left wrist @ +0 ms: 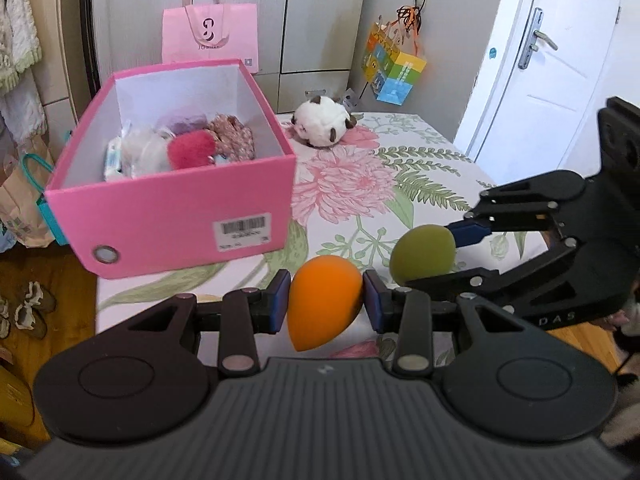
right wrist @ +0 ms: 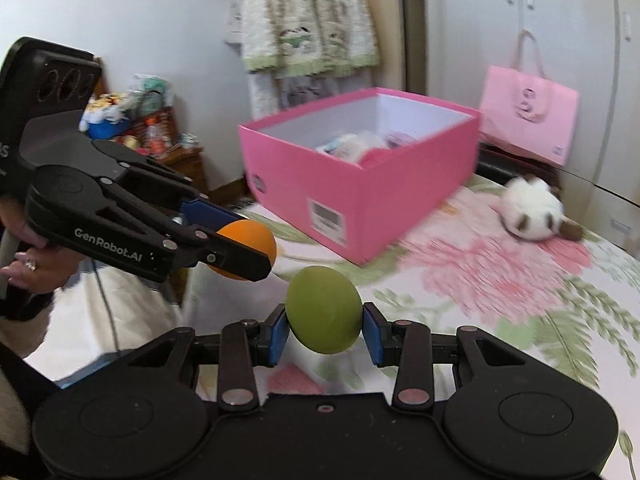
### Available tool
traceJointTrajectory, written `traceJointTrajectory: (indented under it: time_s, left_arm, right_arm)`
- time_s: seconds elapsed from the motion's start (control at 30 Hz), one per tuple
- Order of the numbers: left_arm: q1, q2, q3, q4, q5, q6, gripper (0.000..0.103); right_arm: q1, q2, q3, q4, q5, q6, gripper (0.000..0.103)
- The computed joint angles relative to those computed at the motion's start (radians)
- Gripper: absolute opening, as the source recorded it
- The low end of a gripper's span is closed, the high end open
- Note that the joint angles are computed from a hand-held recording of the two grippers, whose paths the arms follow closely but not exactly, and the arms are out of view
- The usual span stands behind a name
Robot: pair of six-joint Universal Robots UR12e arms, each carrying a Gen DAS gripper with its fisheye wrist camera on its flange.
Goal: Organize soft objects
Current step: 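Carry the green sponge with the left tool while the right tool carries the orange sponge to the box, then open the left tool over the box while the right tool releases the green sponge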
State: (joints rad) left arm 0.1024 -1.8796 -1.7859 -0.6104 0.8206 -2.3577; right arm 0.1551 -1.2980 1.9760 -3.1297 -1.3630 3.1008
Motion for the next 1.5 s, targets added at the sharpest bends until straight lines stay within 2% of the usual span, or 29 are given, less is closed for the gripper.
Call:
traceJointTrajectory:
  time_s: [0.23,0.33,0.5,0.67,0.8,0.93,1.17,1.27,1.37,1.5]
  left_arm:
    - [0.022,-0.007,0.042,0.019,-0.038,-0.001,0.038]
    - [0.021,-0.023,0.080,-0.026,-0.064,0.015,0.038]
    - [0.010,-0.066,0.147,-0.027,-0.068,-0.009,0.038]
    - [-0.005,-0.131,0.225,0.065,-0.062,-0.093,0.038]
    - [-0.025,-0.198,0.314,0.104,-0.021,-0.173,0.038]
    - [-0.049,-0.267,0.399,0.150,0.052,-0.246,0.039]
    - [-0.086,-0.369,0.548,0.092,0.181,-0.328,0.039]
    - [-0.090,-0.387,0.575,0.071,0.175,-0.332,0.039]
    - [-0.095,-0.393,0.588,0.056,0.176,-0.315,0.039]
    - [-0.104,-0.412,0.619,0.028,0.209,-0.339,0.041]
  right_arm:
    - [0.005,0.023,-0.069,0.006,0.052,-0.030,0.044]
    - [0.011,0.045,-0.107,-0.003,0.033,-0.051,0.044]
    - [0.011,0.084,-0.174,-0.004,-0.010,-0.055,0.044]
    - [0.000,0.122,-0.239,-0.007,-0.020,-0.036,0.044]
    - [-0.006,0.159,-0.299,0.010,-0.043,-0.040,0.044]
    - [-0.007,0.214,-0.381,0.052,-0.116,-0.066,0.044]
    - [-0.024,0.301,-0.522,0.174,-0.151,-0.105,0.044]
    - [-0.029,0.332,-0.567,0.213,-0.167,-0.116,0.044]
    - [-0.041,0.350,-0.592,0.241,-0.139,-0.092,0.044]
    - [-0.046,0.370,-0.617,0.268,-0.118,-0.109,0.044]
